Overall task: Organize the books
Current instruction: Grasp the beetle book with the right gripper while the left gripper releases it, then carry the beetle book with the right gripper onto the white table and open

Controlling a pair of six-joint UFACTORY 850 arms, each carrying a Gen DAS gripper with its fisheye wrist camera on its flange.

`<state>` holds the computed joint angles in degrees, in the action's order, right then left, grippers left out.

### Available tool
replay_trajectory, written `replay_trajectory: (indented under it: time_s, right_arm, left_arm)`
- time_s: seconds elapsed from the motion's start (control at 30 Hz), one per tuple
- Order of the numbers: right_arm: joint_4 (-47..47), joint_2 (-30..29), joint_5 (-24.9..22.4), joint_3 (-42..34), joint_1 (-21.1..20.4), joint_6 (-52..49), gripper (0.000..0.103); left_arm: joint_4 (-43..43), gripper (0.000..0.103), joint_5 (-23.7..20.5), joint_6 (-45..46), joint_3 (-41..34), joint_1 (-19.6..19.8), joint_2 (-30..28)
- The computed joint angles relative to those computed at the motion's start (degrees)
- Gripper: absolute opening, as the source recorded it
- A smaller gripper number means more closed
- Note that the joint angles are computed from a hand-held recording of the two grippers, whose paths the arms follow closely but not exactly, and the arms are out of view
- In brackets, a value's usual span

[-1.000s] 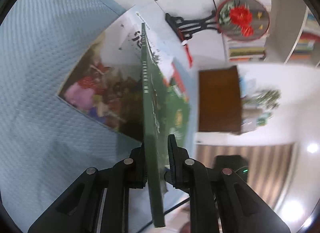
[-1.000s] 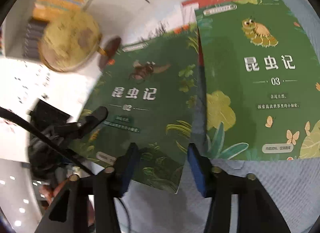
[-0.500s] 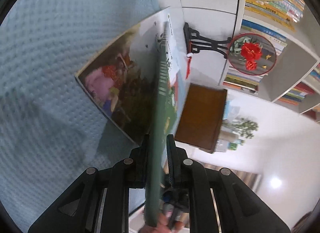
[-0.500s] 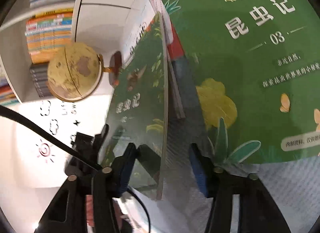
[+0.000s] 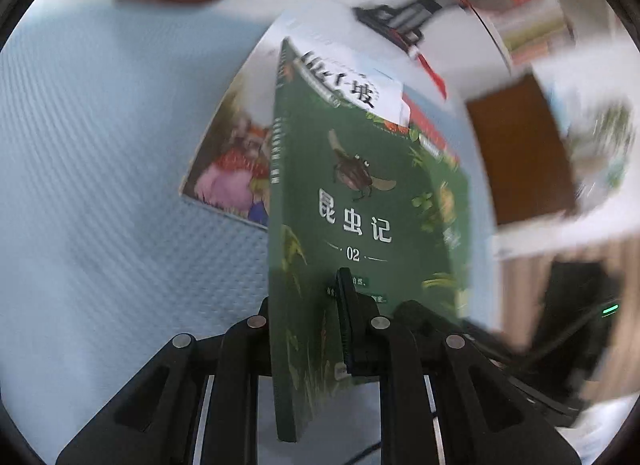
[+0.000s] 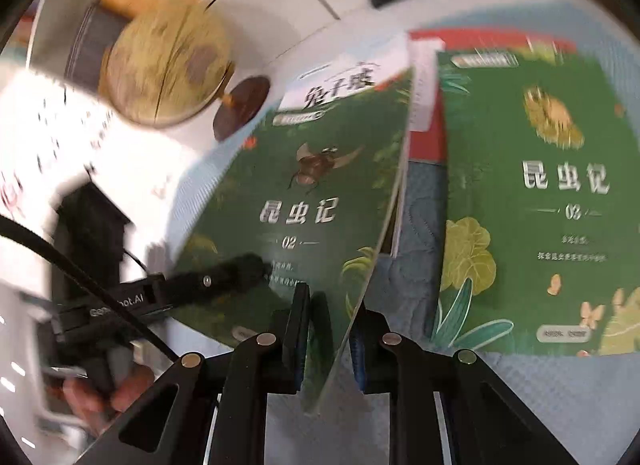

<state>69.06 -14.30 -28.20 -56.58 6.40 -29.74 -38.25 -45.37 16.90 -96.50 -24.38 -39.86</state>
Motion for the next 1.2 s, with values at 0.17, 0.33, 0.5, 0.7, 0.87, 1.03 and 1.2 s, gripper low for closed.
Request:
replay_trajectory:
  time_s: [0.17, 0.33, 0.5, 0.7, 0.87, 1.03, 1.2]
  right_arm:
    - [-1.62, 4.01, 1.39, 2.11, 2.36, -0.96, 0.019]
    - [-6.81, 7.63, 4.18, 1.41, 6.08, 1.65, 0.021]
    - [-15.29, 7.69, 8.57, -3.79, 12.65, 7.06, 0.023]
    - [-1.85, 2.05, 8.17, -13.0, 18.56, -5.0, 0.026]
    - [-7.6, -6.71, 6.97, -23.92, 23.77, 1.6, 0.026]
    - [-8.51, -15.17, 3.09, -32.57, 25.62, 5.96, 0.026]
    - [-14.01, -20.06, 0.5, -37.41, 26.98, 12.55, 0.026]
  left_arm:
    - [-1.38, 0.014, 2.57, 10.22, 6.74, 0.8, 6.77]
    - [-5.18, 0.014, 4.47, 13.46, 11.58, 3.53, 12.15]
    - [-9.15, 0.014, 7.3, 17.01, 16.33, 7.96, 19.1]
    - [-12.91, 0.014, 8.49, 20.63, 20.25, 16.92, 24.71]
    - [-8.27, 0.014, 8.94, 18.52, 20.2, 22.85, 24.16]
    - [-5.81, 0.014, 7.86, 17.08, 20.34, 26.8, 21.97]
    - [-8.25, 0.017, 6.05, 18.41, 22.58, 29.3, 20.64]
